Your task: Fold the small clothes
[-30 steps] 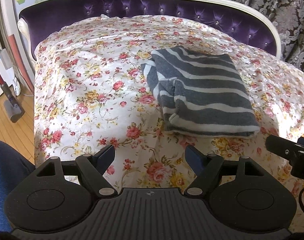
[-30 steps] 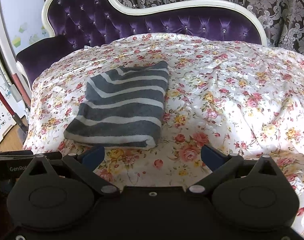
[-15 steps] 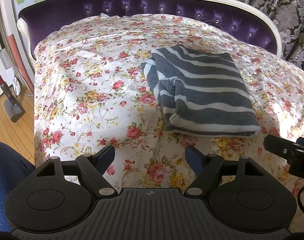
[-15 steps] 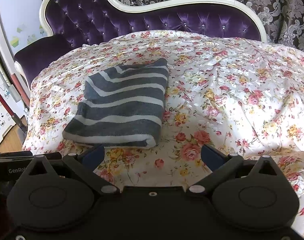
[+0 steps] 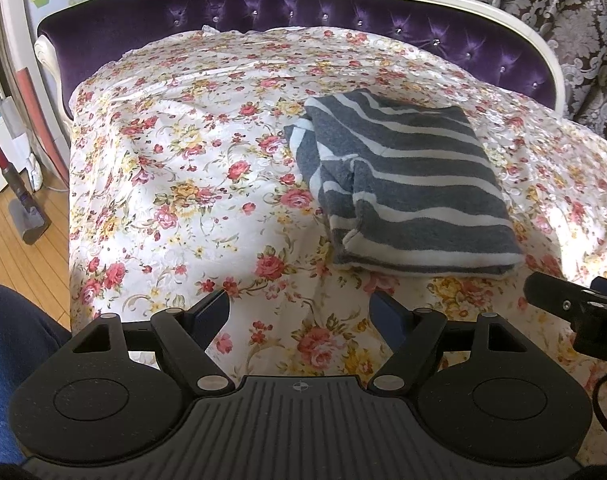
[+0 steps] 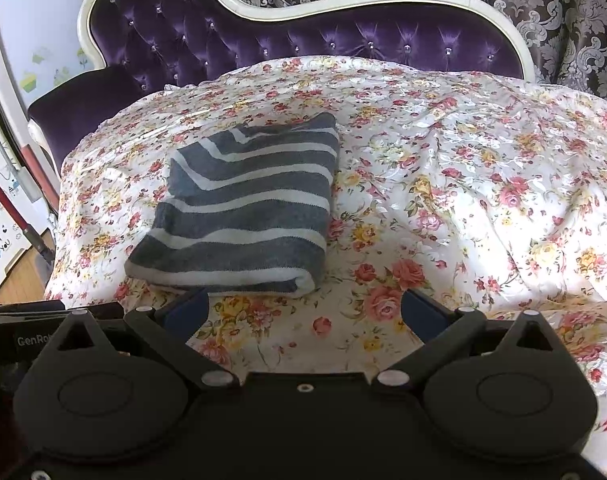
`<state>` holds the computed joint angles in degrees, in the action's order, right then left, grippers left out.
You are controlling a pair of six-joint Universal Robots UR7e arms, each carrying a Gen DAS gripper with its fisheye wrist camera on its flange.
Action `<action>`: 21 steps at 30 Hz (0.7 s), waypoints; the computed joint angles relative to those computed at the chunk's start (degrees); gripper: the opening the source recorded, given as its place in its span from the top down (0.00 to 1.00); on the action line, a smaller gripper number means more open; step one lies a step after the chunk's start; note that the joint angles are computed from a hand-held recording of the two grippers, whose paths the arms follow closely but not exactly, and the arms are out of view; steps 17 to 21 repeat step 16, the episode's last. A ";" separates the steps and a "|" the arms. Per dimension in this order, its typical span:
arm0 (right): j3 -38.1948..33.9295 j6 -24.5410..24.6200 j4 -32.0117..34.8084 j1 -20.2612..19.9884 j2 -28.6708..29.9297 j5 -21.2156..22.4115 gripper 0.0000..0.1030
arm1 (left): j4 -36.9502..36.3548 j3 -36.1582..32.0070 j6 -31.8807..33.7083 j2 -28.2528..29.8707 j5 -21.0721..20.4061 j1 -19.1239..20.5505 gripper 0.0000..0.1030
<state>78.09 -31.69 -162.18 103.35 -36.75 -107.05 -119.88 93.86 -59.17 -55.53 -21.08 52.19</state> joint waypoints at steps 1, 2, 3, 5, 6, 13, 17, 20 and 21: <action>-0.06 0.07 0.08 0.01 0.04 -0.02 0.01 | 0.03 0.02 -0.04 -0.01 0.01 0.00 0.26; -0.11 0.13 0.16 0.00 0.07 -0.03 0.01 | -0.04 0.03 0.05 -0.01 -0.02 -0.01 0.26; -0.15 0.18 0.24 0.00 0.09 -0.04 0.01 | 0.05 0.00 -0.02 0.00 -0.03 -0.01 0.26; -0.29 0.38 0.43 0.02 0.19 -0.15 0.01 | 0.02 -0.03 0.06 -0.01 -0.12 0.07 0.26; -0.27 0.46 0.47 0.02 0.20 -0.17 0.01 | -0.03 -0.02 0.14 -0.03 -0.19 0.09 0.26; -0.24 0.82 0.81 0.01 0.23 -0.34 0.01 | -0.64 -0.01 0.65 0.18 -0.17 0.20 0.26; -0.34 1.06 1.00 0.03 0.33 -0.44 0.01 | -0.81 -0.03 0.82 0.37 0.05 0.19 0.26; -0.34 1.06 1.00 0.03 0.33 -0.44 0.01 | -0.81 -0.03 0.82 0.37 0.05 0.19 0.26; -0.34 1.06 1.00 0.03 0.33 -0.44 0.01 | -0.81 -0.03 0.82 0.37 0.05 0.19 0.26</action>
